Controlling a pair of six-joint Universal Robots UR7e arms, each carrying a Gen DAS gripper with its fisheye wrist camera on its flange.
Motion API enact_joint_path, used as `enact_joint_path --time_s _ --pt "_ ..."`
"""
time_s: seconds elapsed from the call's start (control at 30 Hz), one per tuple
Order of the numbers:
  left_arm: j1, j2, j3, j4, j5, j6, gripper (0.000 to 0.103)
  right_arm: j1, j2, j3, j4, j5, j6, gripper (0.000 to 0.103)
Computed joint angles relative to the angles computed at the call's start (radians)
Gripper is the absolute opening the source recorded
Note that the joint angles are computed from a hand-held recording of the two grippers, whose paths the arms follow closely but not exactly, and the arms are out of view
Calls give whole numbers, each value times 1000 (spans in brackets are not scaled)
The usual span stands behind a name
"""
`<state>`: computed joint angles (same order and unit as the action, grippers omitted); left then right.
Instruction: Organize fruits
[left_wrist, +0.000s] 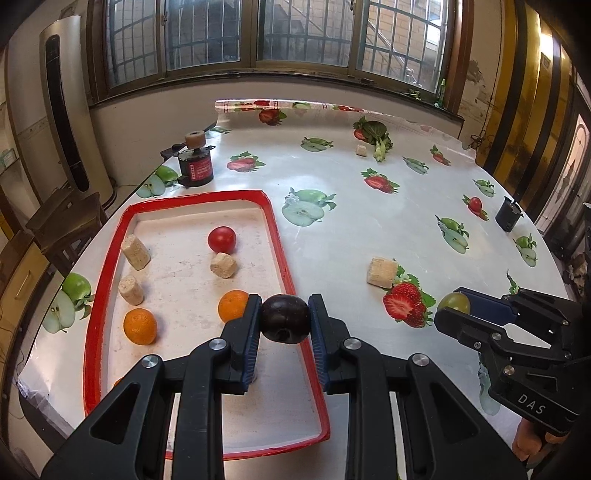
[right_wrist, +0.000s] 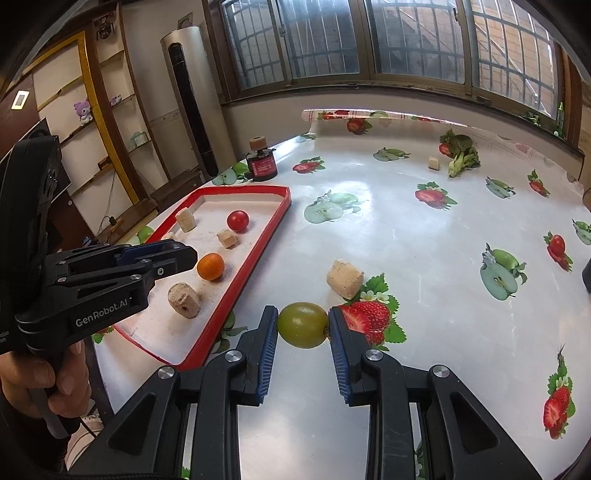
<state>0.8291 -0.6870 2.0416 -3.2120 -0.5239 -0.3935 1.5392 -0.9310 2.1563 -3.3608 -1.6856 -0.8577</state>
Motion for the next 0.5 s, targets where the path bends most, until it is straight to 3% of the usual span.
enact_joint_path --time_s 0.5 --pt "30 -55 41 -46 4 0 23 51 58 -37 20 -10 4 29"
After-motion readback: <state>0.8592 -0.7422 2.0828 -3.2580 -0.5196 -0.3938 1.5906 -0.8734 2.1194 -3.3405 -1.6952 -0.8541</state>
